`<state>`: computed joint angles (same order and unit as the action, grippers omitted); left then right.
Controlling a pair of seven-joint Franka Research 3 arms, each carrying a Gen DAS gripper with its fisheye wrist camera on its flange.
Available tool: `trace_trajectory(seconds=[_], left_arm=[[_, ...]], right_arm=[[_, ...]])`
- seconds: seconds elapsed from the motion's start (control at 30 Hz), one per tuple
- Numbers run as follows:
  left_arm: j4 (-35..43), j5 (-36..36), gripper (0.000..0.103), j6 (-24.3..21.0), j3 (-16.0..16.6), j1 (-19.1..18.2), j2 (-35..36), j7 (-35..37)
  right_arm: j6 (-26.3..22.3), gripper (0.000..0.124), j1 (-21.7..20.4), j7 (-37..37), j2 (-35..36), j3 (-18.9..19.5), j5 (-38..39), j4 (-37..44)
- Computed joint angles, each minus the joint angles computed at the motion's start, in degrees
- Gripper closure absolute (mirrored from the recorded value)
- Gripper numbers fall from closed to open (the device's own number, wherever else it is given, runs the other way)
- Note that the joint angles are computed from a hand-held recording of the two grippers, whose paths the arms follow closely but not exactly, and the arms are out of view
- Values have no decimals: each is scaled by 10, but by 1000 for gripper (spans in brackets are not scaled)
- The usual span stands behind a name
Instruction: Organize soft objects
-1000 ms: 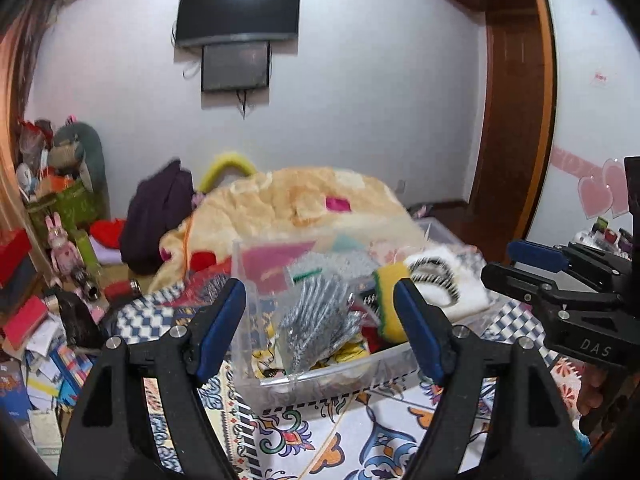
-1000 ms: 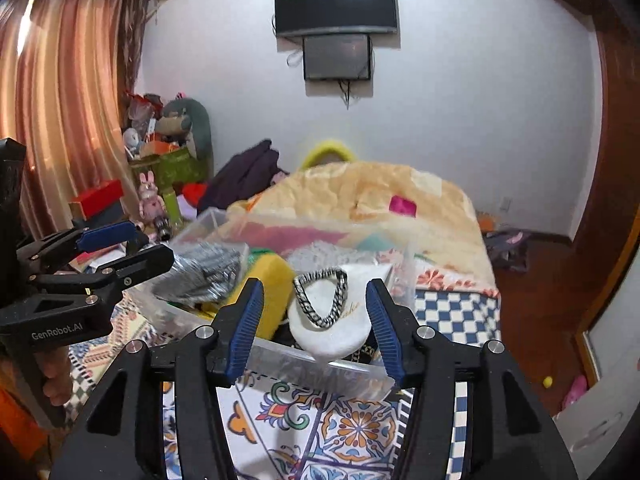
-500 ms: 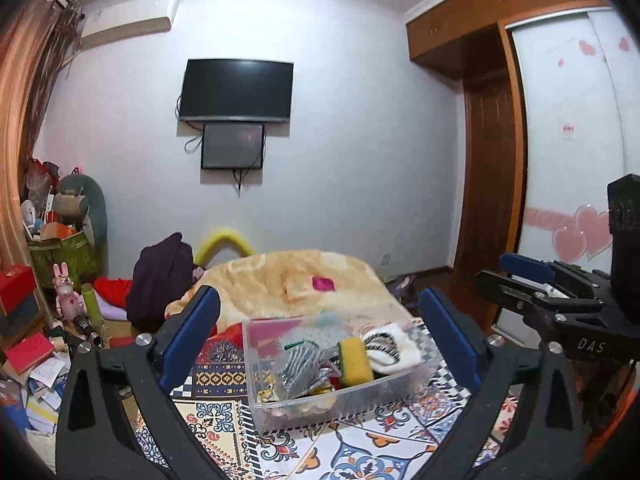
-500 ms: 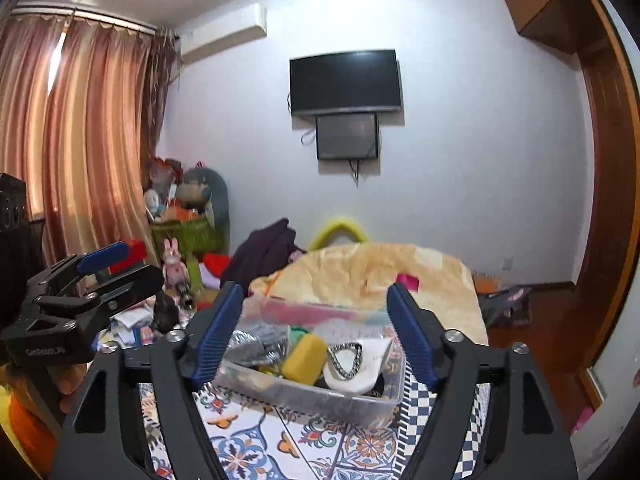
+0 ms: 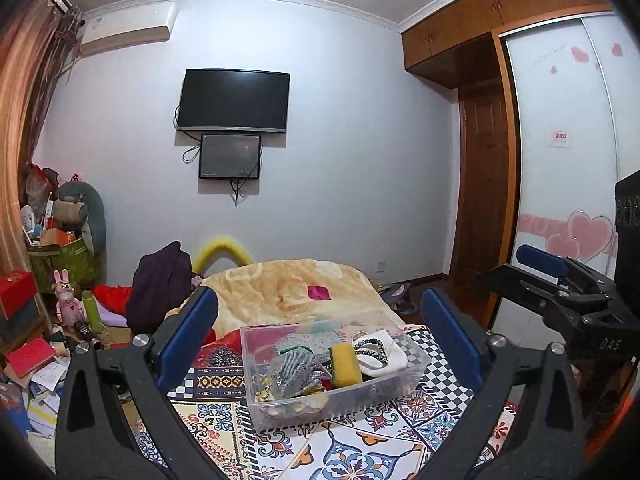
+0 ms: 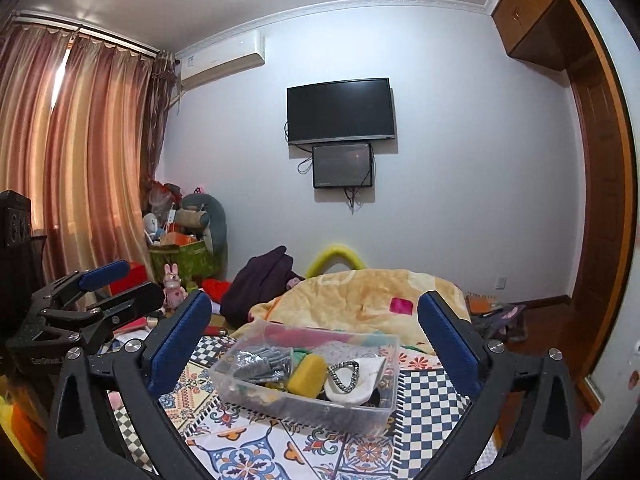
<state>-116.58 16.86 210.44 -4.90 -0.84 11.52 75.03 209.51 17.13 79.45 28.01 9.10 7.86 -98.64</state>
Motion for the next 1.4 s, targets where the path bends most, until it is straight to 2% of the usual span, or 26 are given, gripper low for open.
trace_trajectory(seconds=[0.07, 0.37, 1.4], left_arm=[[0, 2, 0, 1, 0, 1, 1, -3], [2, -3, 0, -4, 2, -1, 2, -2], [8, 39, 0, -17, -5, 11, 2, -37]], right_arm=[[2, 21, 6, -6, 2, -5, 10, 2], [4, 21, -15, 27, -3, 10, -16, -10], [5, 21, -20, 50, -9, 9, -35, -17]])
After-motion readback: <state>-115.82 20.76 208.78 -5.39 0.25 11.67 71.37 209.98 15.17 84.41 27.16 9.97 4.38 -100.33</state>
